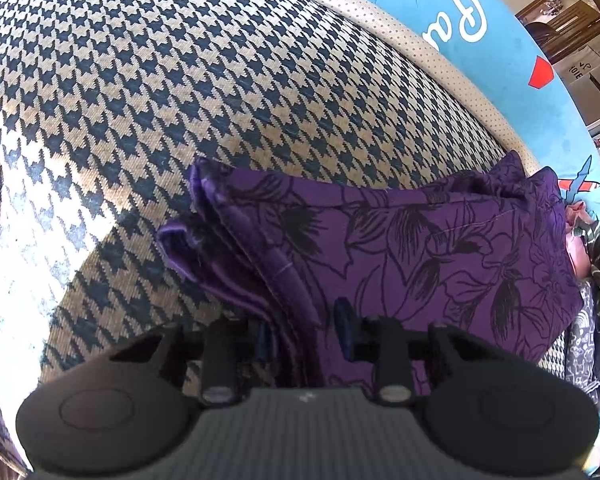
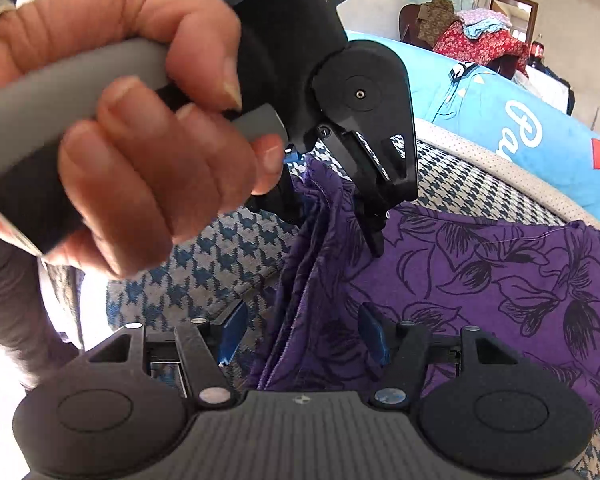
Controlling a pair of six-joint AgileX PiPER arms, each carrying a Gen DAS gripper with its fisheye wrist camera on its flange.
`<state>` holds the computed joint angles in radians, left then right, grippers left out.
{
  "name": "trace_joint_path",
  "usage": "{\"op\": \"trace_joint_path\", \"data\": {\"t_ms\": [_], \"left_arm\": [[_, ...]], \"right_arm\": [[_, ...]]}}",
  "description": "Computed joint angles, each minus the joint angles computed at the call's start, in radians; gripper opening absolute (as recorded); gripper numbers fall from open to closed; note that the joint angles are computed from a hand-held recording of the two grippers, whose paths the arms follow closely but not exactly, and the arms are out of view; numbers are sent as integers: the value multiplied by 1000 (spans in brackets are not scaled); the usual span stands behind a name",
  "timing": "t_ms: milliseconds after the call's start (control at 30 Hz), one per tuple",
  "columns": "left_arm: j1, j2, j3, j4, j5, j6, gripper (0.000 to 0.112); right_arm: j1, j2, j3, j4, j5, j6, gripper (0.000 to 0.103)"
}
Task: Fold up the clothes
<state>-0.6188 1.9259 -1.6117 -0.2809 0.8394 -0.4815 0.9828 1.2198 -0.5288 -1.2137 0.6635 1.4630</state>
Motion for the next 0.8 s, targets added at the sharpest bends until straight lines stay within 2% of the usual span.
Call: {"op": "trace_joint_path", "data": {"t_ms": [100, 167, 200, 233, 267, 300, 333, 367, 467, 633, 800], "left_arm": [[-1, -2, 8, 3, -9, 7, 31], [-7, 0, 20, -13, -38, 24, 46], [-11, 2, 23, -18, -51, 30, 50], [-22, 8, 15, -4, -55, 20, 55], [-36, 14, 2, 30, -51, 2, 53], [-53, 19, -10, 73, -47, -13, 52], [-67, 19, -13, 116, -48, -30, 42], [-76, 17, -11, 147, -51, -40, 27], [-38, -18, 58, 84, -104, 0, 12], [6, -81, 154, 35, -162, 46, 10], [25, -118, 167, 62, -159, 34, 10]], "right_arm": [[-25, 22, 1, -49, 7, 57, 58], [-55, 26, -3, -47, -10, 65, 40], [-65, 28, -6, -43, -18, 62, 36], [-76, 29, -9, -39, -26, 60, 26], [-79, 31, -12, -39, -23, 61, 16], [-85, 28, -12, -37, -30, 61, 14], [-92, 23, -12, -33, -39, 60, 13], [-99, 17, -11, -28, -49, 59, 12], [-110, -9, -7, -17, -80, 47, 11], [-100, -26, -13, -31, -102, 74, 11], [-94, -6, -31, -68, -112, 111, 11]]}}
